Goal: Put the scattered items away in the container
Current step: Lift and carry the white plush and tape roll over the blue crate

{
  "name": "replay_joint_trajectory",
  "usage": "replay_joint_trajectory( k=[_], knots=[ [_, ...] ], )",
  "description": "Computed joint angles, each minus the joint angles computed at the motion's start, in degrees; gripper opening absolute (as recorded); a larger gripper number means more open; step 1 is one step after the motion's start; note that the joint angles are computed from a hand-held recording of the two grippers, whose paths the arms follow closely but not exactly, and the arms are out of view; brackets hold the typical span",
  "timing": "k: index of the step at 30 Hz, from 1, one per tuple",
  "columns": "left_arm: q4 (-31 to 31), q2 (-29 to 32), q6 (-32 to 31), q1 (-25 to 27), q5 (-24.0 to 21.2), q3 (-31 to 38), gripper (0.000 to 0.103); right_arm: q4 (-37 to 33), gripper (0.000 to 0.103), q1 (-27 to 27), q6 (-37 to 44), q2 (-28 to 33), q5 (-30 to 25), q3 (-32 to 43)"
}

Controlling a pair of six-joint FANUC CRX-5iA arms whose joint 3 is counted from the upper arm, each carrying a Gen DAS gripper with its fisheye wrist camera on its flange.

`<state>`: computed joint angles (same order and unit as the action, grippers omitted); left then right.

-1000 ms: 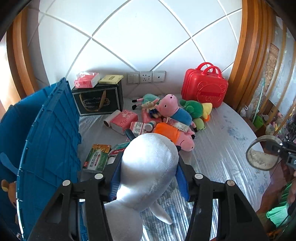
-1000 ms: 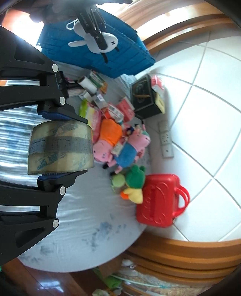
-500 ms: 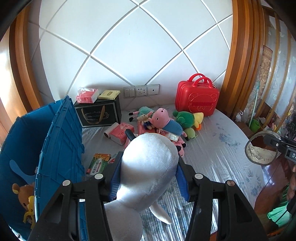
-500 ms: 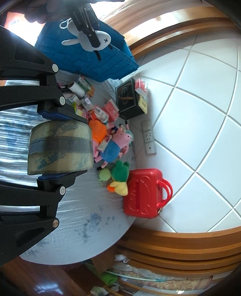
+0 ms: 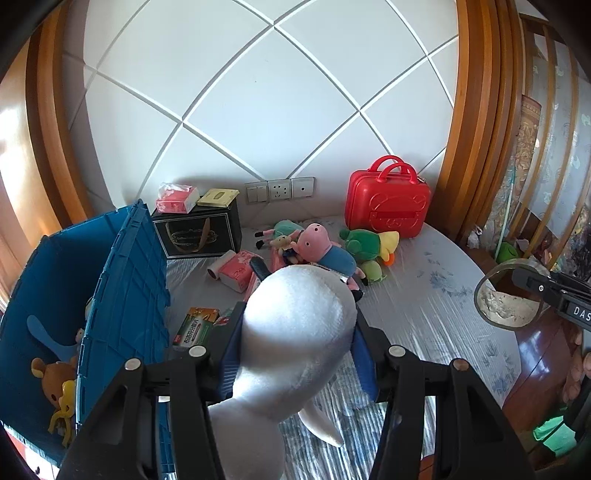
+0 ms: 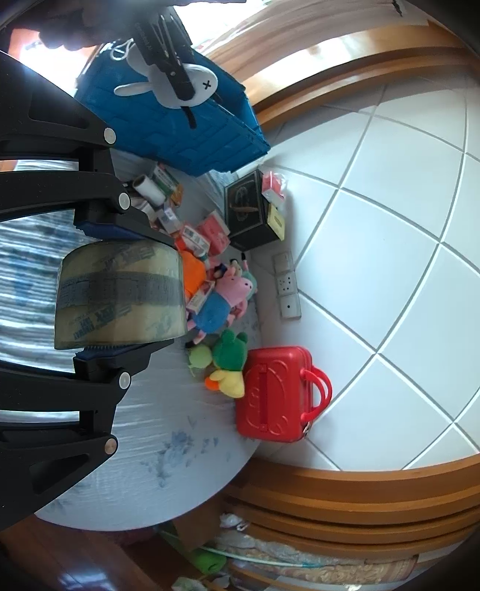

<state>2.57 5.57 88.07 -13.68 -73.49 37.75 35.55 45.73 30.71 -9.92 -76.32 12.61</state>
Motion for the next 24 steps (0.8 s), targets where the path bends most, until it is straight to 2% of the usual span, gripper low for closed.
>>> replay_joint_trajectory(
  k=[10,18,24],
  knots=[
    [-0.4,-2.1,-0.7,1.1,0.5,-1.6,0.051,-2.2,0.043,0.0,0.3,0.7,2.1,-0.3],
    [5.5,-4.8,-7.0,6.1,3.4,-5.7,0.051,1.0,0.043,2.4,-1.6,4.5,1.7,3.2],
    [11.8,-6.2,-13.1,12.5,4.2,-7.9,0.051,2.6,0.043,5.4,-3.4,8.9,-0.4,7.9]
  ],
)
